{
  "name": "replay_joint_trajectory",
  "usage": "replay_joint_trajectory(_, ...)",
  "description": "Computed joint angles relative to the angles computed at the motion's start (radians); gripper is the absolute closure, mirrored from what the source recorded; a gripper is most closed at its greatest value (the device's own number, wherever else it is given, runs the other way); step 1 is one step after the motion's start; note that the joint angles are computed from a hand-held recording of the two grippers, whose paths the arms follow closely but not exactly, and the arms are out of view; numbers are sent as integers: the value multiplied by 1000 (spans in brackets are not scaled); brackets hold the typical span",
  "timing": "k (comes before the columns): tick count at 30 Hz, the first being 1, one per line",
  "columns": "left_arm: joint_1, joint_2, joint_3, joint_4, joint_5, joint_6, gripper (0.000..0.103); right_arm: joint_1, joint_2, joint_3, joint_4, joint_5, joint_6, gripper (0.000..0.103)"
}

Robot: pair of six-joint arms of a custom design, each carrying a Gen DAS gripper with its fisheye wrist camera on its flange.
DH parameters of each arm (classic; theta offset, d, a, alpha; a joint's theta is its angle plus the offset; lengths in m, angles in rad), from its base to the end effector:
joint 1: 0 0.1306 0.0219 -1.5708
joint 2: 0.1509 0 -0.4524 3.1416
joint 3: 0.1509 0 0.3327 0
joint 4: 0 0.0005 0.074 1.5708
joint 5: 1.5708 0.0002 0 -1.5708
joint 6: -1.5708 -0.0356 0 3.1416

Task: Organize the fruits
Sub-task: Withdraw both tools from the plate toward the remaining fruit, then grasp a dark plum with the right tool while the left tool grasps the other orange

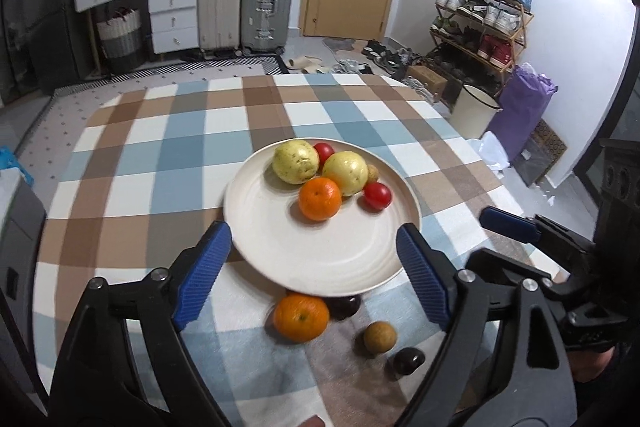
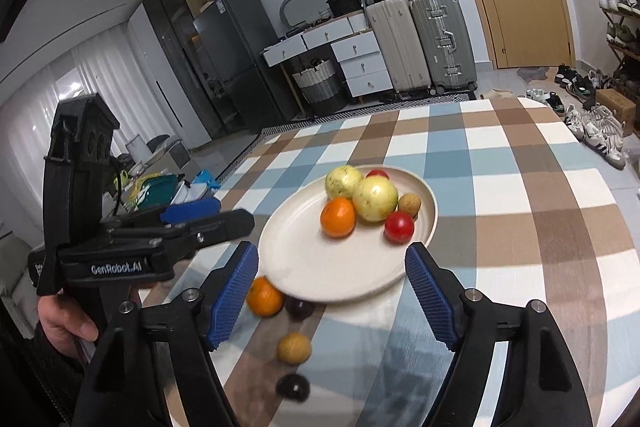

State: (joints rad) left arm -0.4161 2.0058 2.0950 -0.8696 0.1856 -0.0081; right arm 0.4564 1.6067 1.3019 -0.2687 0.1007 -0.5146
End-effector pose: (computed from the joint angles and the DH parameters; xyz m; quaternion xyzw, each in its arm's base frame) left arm 0.6198 -0.2816 0.4604 0.2283 0.8908 -0.1614 0.3581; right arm 0.4642 0.2233 0.4157 0.0496 0.8760 0.1838 0.4431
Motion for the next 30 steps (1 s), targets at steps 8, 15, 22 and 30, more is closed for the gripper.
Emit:
replay_joint_trajectory(8, 6, -89, -176, 93, -38, 22, 3, 58, -29, -58, -22, 56, -7, 23)
replay_joint_trajectory(15, 13, -157, -318, 164, -55, 48, 1, 101, -39, -91, -37, 73, -12, 20)
replay_joint_trajectory(22, 8, -207, -422, 198, -117, 52, 1, 133, -20, -94, -62, 76, -13, 20)
replay_joint_trajectory(30, 20, -240, -489, 230, -114, 67, 1, 155, 9, -76, -96, 87, -16, 20)
